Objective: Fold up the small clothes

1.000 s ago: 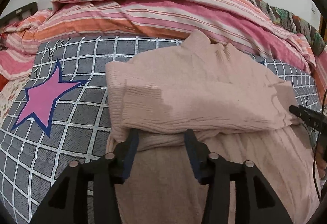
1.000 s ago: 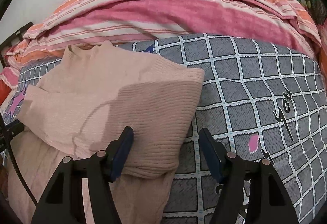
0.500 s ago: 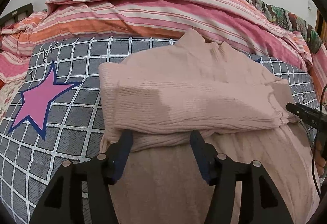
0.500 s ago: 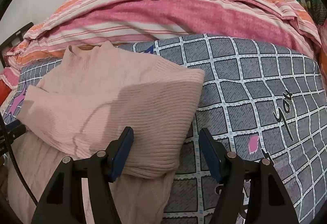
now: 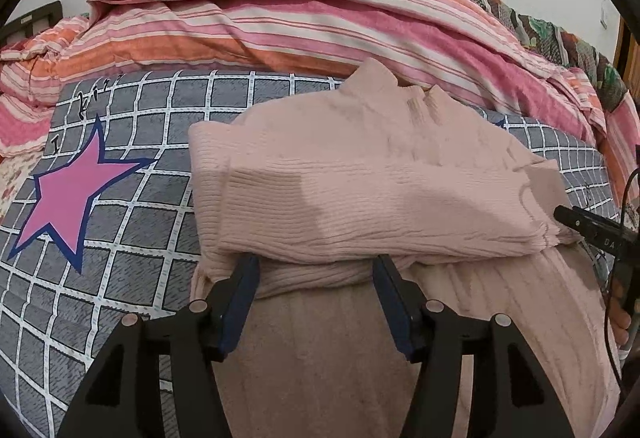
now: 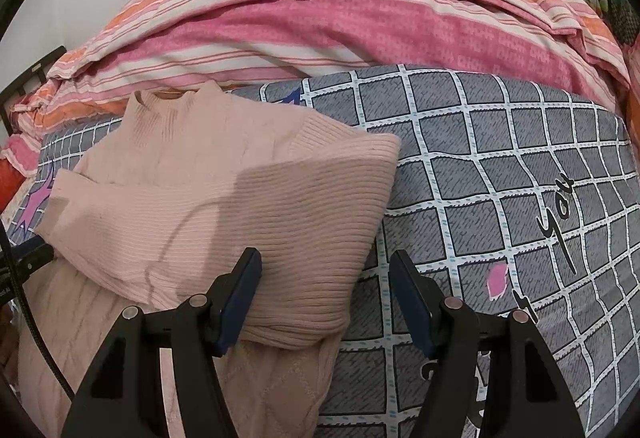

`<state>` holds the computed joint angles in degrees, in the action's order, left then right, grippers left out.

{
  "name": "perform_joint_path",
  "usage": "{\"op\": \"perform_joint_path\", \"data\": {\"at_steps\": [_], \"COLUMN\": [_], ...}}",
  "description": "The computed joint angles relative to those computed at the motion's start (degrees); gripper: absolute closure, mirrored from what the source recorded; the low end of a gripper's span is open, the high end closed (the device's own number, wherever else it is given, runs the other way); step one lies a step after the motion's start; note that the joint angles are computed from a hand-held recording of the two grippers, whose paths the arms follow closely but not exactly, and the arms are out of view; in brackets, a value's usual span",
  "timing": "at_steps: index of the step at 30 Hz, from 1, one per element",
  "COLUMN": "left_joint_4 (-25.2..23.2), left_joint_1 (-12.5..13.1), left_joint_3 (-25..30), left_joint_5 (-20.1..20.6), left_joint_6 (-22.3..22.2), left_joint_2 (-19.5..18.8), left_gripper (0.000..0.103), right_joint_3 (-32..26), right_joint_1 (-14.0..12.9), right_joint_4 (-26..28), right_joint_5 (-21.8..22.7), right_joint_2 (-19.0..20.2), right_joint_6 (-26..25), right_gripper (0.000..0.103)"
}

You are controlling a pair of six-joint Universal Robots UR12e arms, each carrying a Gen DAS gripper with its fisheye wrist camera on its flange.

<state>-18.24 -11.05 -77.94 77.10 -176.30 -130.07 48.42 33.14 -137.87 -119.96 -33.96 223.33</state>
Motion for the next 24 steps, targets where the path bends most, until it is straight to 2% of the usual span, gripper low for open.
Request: {"op": "perform_joint_path", "data": {"at_steps": [8,13,16,19,22,24], "left_joint_4": [1.47,1.94,3.45,5.47,7.16,8.95], "left_joint_1": [0.08,0.78,1.42,1.83,2.31,3.13], "left_joint_3": [-0.78,-2.23,-4.65,-7.7,-10.98,-14.19], "left_joint_5": [-0.27,-2.25,-4.01,-4.35,-4.89,-6.75], "left_joint_6": [-0.77,-1.24,-0.33,1.99,2.8,1.77], "left_joint_2": [0.38,1.39,2.82,4.54,6.4,8.07], "left_gripper": [0.046,0.045,0.044,0.044,0.044,0.044], "right_joint_3": [-0.56,0.56,1.77,3.61,8.17,11.31], "right_joint_1": [0.28,1.03,1.51,3.18,5.24,6.66], "right_joint_4": [0.3,-2.01,-2.05,-0.33,-3.46,-6.88], "right_joint_5": [-0.93,-3.74,-3.69,-7.25,-8.52,-9.56], "right_joint_2": [0.24,-0.39,-1.63,-3.19,-5.74,-7.12], "right_joint_6": [-0.78,-1.83,-1.94,1.04,4.08,6.49], "right_gripper": [0.037,0.037,0.037,0.037,0.037,0.037]}}
